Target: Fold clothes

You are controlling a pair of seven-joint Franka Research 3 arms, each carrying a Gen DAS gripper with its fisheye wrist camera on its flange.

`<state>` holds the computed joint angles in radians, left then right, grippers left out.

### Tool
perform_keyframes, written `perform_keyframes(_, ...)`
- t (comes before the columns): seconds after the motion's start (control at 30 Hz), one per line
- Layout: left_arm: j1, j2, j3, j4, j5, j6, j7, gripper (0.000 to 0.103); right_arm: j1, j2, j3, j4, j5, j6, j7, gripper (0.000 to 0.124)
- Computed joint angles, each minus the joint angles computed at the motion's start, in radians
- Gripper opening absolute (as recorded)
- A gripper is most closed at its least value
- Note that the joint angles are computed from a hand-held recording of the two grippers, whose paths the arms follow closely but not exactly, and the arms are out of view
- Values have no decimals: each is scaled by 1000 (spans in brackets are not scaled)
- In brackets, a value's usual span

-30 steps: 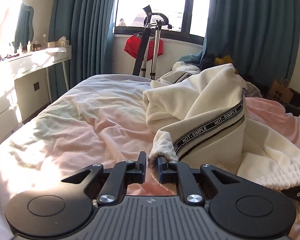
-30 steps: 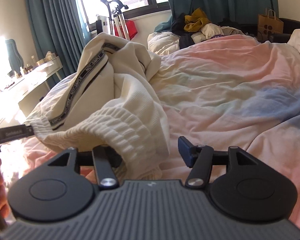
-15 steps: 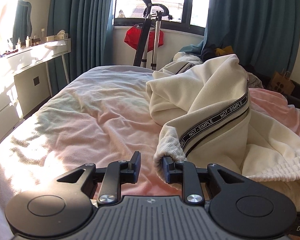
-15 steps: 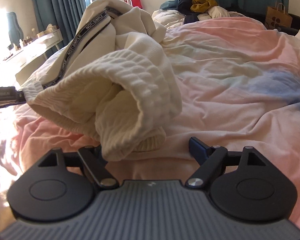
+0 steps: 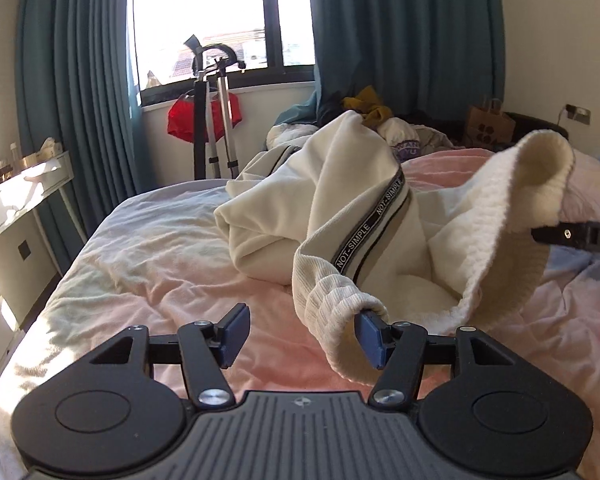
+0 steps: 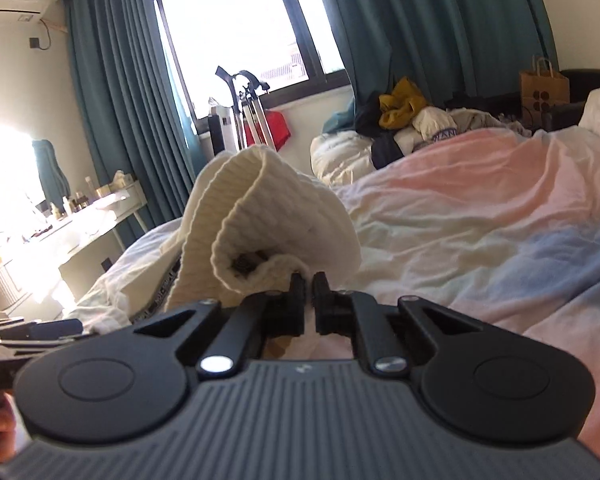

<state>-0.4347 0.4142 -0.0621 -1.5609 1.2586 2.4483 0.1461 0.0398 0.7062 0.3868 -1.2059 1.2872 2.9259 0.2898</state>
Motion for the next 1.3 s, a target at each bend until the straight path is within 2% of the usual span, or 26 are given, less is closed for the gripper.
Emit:
perform_keyframes(0.13, -6, -20, -4, -12, 33, 13, 60, 70, -49, 0, 57, 24, 141, -17, -125, 8)
perform_keyframes(0.2, -5, -37, -1, -27, 56, 19, 31, 77, -23, 5, 20, 43, 140, -5, -98, 8)
perform_keyframes(0.23, -3, -48, 0, -37, 72, 28, -3, 81, -1, 11, -11, 53, 104, 1, -39, 7)
perform_keyframes(0.3, 9, -76, 3, -63, 115, 63, -87, 83, 52, 30, -95, 73, -38, -3, 167, 7)
perform_keyframes(0.4, 41, -105, -5, -94, 169, 133, -139, 84, 100, 53, -189, 89, -215, -51, 423, 7)
perform_keyframes(0.5, 66, -100, -23, -93, 191, 203, -95, 84, 48, 50, -106, 75, -204, -46, 361, 7)
perform_keyframes(0.63, 67, -19, -40, -33, 162, 306, 73, 84, -48, 18, 46, 20, -87, -38, 161, 7)
perform_keyframes(0.73, 47, 63, -42, 36, 62, 314, 233, 78, -83, -11, 83, -14, 24, -73, 55, 7)
perform_keyframes(0.87, -15, 150, 1, 131, -20, 195, 278, 72, -108, -43, 97, -41, 159, -112, -73, 7)
perform_keyframes(0.93, -62, 175, 46, 164, -26, 91, 246, 71, -115, -56, 95, -50, 216, -134, -125, 7)
perform_keyframes(1.0, -78, 189, 69, 185, -52, 22, 199, 71, -118, -69, 89, -60, 268, -153, -170, 7)
perform_keyframes(1.1, -99, 173, 98, 179, -63, -82, 70, 68, -79, -71, 40, -52, 264, -140, -159, 7)
perform_keyframes(1.2, -112, 143, 111, 156, -35, -191, -96, 67, 8, -65, -63, -38, 129, -94, -11, 7)
perform_keyframes(1.3, -97, 120, 99, 141, -48, -306, -213, 59, 128, -53, -222, -51, -188, -65, 313, 7)
